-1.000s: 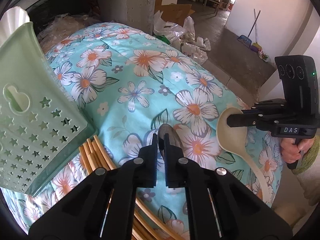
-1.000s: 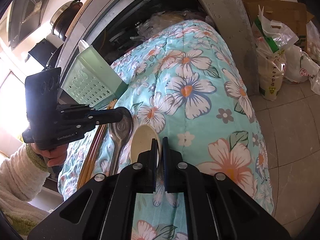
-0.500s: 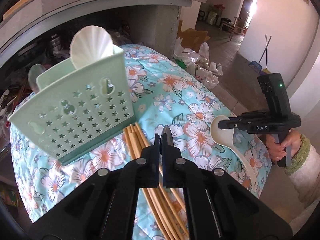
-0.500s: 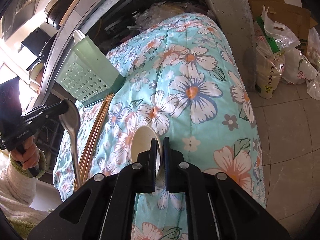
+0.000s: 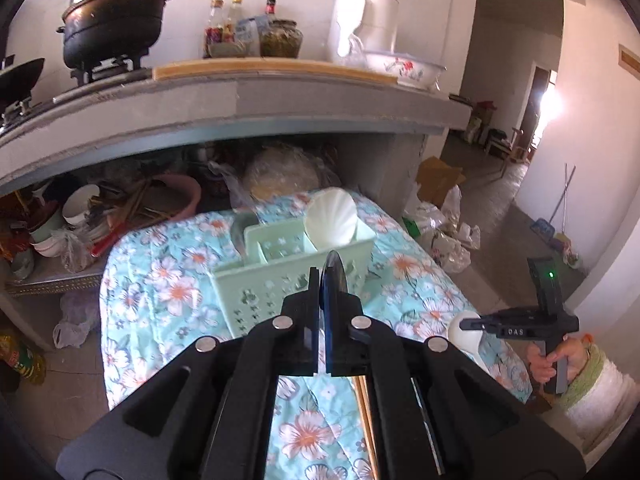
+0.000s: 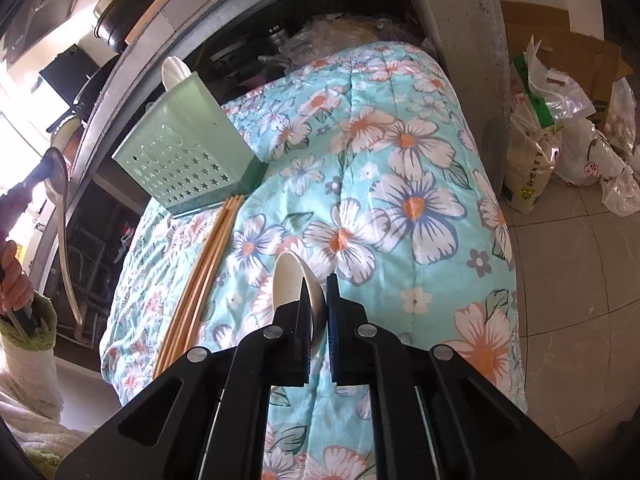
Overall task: Organize utensils
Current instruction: 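Carry the metal spoon into the holder and open left gripper while right lifts white spoon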
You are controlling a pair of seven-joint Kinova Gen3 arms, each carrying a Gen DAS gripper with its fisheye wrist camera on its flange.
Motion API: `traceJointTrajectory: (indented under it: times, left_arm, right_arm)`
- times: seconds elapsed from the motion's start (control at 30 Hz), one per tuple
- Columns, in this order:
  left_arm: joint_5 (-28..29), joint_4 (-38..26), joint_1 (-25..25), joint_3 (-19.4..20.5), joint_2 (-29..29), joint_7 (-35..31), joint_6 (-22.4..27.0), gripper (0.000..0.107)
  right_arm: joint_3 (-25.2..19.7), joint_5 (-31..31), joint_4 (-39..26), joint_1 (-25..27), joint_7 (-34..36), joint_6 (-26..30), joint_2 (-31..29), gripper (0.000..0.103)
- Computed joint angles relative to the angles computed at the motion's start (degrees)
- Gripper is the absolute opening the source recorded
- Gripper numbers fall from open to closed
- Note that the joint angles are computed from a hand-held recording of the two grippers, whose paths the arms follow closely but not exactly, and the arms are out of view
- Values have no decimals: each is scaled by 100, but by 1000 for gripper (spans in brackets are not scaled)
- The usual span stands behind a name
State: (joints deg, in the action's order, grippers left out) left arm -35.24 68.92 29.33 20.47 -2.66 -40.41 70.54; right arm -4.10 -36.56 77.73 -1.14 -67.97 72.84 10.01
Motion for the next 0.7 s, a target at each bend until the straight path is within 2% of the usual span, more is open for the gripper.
traceJointTrajectory:
  times: [0.23, 0.4, 0.53, 0.6, 0.7]
  left_arm:
    - [-1341, -385, -223, 175, -80, 588, 218, 1]
    - [-2320, -606, -157, 119, 228, 933, 564, 1]
    - [-2376, -615, -156, -307, 391, 938, 426, 1]
    - [-2575, -638, 34, -567, 573, 890, 476, 1]
    - [-2347, -492, -26, -756, 609, 842, 307, 1]
  right_arm:
    - [63, -433, -234, 88, 100, -28, -331, 7]
    - [122, -541, -362, 67, 134, 3, -437, 7]
    - [135, -516, -377, 19, 79, 37, -429, 7]
    - [132, -496, -355, 0, 74, 38, -437, 7]
    - [127, -451, -362, -30, 50, 45, -414, 7]
